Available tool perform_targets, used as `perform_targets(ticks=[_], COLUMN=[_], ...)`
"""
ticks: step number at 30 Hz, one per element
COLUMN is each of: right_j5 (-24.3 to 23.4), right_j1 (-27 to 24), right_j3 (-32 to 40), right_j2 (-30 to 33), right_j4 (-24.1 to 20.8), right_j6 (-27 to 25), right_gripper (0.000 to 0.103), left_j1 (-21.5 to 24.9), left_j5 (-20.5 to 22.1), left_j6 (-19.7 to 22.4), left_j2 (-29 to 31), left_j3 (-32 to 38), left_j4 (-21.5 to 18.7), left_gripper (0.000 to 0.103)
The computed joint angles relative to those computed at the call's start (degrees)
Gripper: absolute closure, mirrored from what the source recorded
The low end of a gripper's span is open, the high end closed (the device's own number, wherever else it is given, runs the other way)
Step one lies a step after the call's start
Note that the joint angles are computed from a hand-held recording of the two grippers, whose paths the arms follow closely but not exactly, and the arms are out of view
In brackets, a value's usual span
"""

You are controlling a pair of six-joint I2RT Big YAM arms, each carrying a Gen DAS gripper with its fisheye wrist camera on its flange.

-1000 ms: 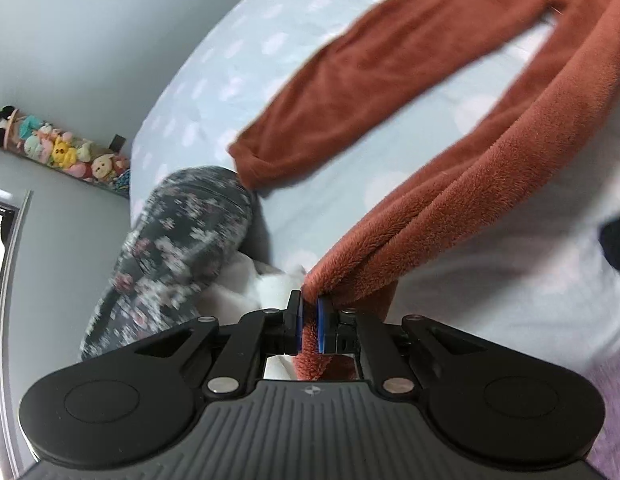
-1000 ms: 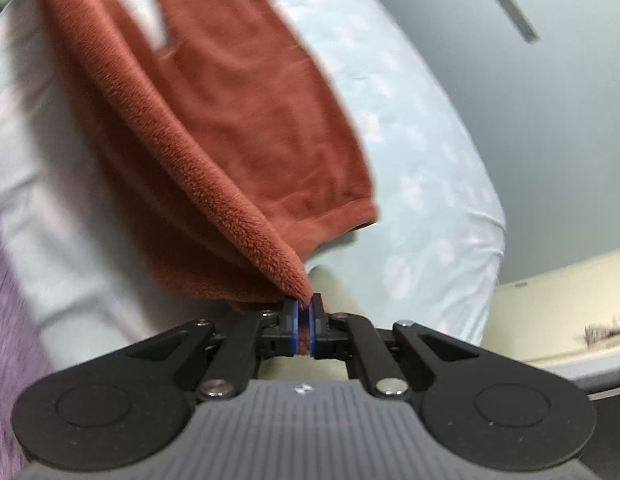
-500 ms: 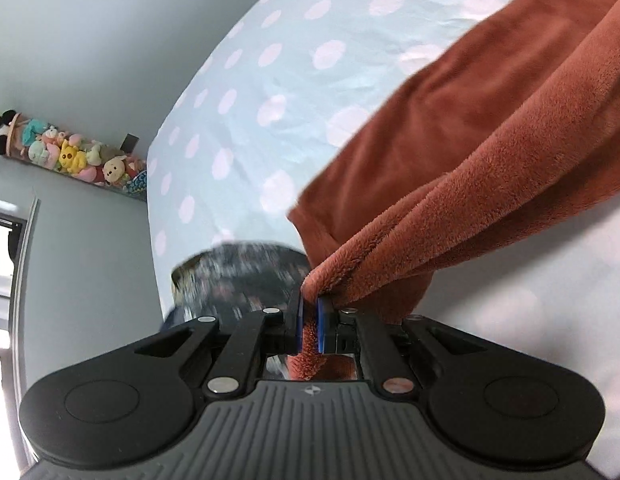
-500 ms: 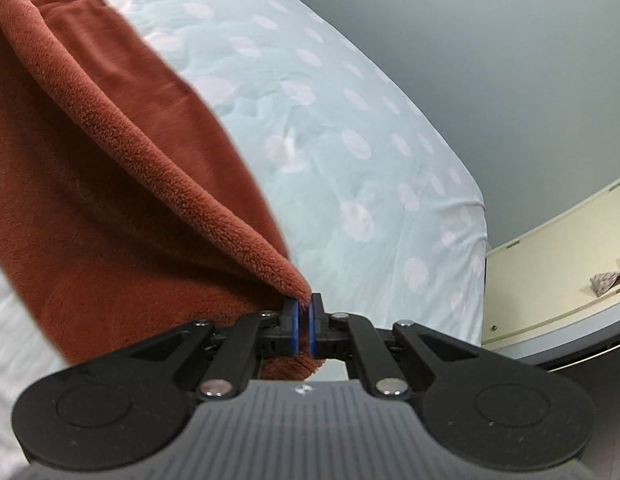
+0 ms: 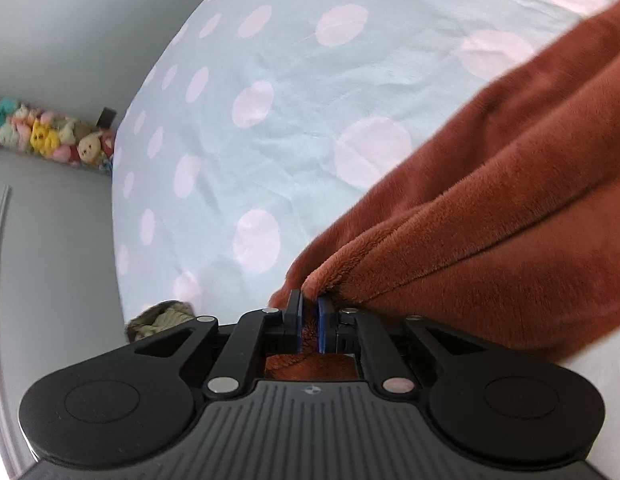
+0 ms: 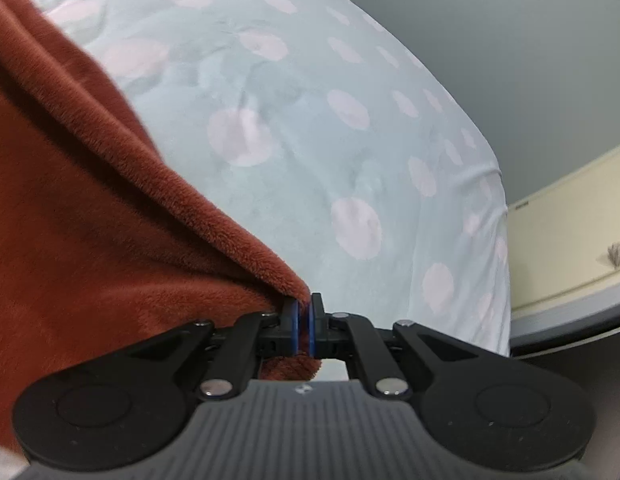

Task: Fold clothes
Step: 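Grasp the fleece waistband with the right gripper while the left gripper holds the leg end, then lift and fold the fleece over with both grippers, then open them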

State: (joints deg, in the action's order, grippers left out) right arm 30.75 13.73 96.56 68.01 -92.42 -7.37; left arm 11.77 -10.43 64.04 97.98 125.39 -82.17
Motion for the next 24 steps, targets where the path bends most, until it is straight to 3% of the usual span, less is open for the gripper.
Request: perform_targets(ticks=[2, 4, 7, 9, 10, 13, 17, 20, 24], right_j5=[-0.2, 0.2, 1.7, 3.4, 4.1, 2.3, -7.1, -13.6, -20.9], right_j1=[-0.3, -0.2, 0.5, 1.4, 2.1, 4.3, 6.7, 8.5, 10.4], right_j3=[-0.9, -1.8, -2.6, -2.9, -3.1, -3.9, -3.1, -2.3, -0.6], right_j2=[0.5, 0.9, 0.6, -0.2, -0.9, -3.0, -2.2, -0.1, 4.2], right_j4=[1.0, 1.6, 3.1, 4.9, 6.4, 11.4, 15.0, 17.9, 21.4], right_j6=[1.9, 3.6, 5.7, 7.3, 8.2, 7.3, 5.5, 4.4, 3.8], right_gripper=[0.097, 0.095, 0.092, 0.079, 0.074, 0.07, 0.062, 0.057, 0.052], left_j1=[-0.3, -0.6, 0.5, 1.3, 1.5, 2.1, 0.7, -2.3, -6.6], left_j5=[-0.8, -1.2, 2.4, 5.5, 7.9, 15.2, 24.5, 26.7, 26.8], left_j6=[-0.4, -1.6, -3.8, -4.6, -4.5, -3.8, -0.2, 3.1, 2.5], left_j2=[-1.5, -2.4, -5.0, -7.1, -7.6, -8.8, -8.6, -9.7, -10.8], left_j3=[-4.5, -6.6, -9.7, -11.9, -11.8, -10.8, -8.2, -10.4, -14.6], left_j4=[4.9, 6.8, 10.8, 13.8, 13.1, 9.6, -0.2, -3.1, -2.9], left_gripper=[0.086, 0.082, 0.066, 0.055, 0.055, 0.054, 0.047, 0.047, 0.047])
